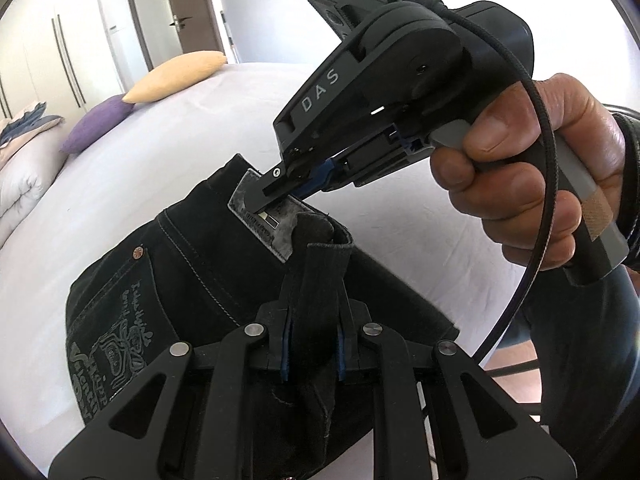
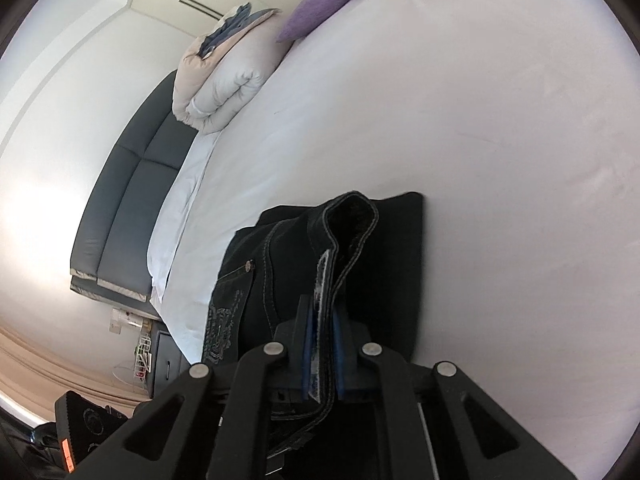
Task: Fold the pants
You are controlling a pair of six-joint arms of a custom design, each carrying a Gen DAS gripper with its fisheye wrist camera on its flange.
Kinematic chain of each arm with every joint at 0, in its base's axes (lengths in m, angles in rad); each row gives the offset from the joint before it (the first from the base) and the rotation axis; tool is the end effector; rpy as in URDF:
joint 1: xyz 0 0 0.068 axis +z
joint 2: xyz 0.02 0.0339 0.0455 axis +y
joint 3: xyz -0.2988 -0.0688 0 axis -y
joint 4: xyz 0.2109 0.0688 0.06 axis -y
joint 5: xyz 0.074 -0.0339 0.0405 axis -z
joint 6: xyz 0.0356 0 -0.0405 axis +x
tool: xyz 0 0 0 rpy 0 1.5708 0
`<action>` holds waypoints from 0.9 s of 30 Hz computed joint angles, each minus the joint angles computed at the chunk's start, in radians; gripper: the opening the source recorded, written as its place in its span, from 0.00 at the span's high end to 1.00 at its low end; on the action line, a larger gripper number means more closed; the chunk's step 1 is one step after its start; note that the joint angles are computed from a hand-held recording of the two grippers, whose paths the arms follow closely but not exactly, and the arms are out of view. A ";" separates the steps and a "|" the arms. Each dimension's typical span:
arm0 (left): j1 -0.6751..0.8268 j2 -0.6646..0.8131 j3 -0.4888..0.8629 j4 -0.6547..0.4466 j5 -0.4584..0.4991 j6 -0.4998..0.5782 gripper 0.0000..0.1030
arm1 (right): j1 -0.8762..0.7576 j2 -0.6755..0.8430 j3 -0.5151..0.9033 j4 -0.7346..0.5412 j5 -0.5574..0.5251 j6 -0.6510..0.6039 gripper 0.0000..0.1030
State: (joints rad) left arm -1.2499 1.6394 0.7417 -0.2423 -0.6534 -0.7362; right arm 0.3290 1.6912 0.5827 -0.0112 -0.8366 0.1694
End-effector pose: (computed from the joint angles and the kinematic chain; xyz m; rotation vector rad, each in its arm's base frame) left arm 0.1030 -0.2414 0.1912 0.4322 2.3371 0.0042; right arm 0.2246 0.1046 0.1601 -0.4775 2.6024 1.2829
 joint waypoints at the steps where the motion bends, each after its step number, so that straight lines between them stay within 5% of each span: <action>1: 0.006 0.002 0.003 0.002 0.006 0.008 0.86 | -0.013 0.010 -0.003 0.002 -0.009 -0.009 0.91; 18: 0.012 0.015 -0.019 0.030 0.007 0.010 0.85 | -0.092 0.088 -0.098 0.124 -0.065 -0.010 0.86; 24: -0.031 -0.213 -0.099 -0.010 0.079 -0.125 0.70 | -0.142 0.073 -0.118 0.109 -0.110 -0.023 0.79; 27: -0.127 -0.362 -0.122 -0.139 -0.014 -0.258 0.41 | -0.163 -0.034 -0.133 0.043 -0.026 -0.020 0.67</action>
State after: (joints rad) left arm -1.3770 1.2772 0.6195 -0.3809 -0.6670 -0.9947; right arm 0.1659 1.6575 0.4497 0.0317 -0.8629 0.1498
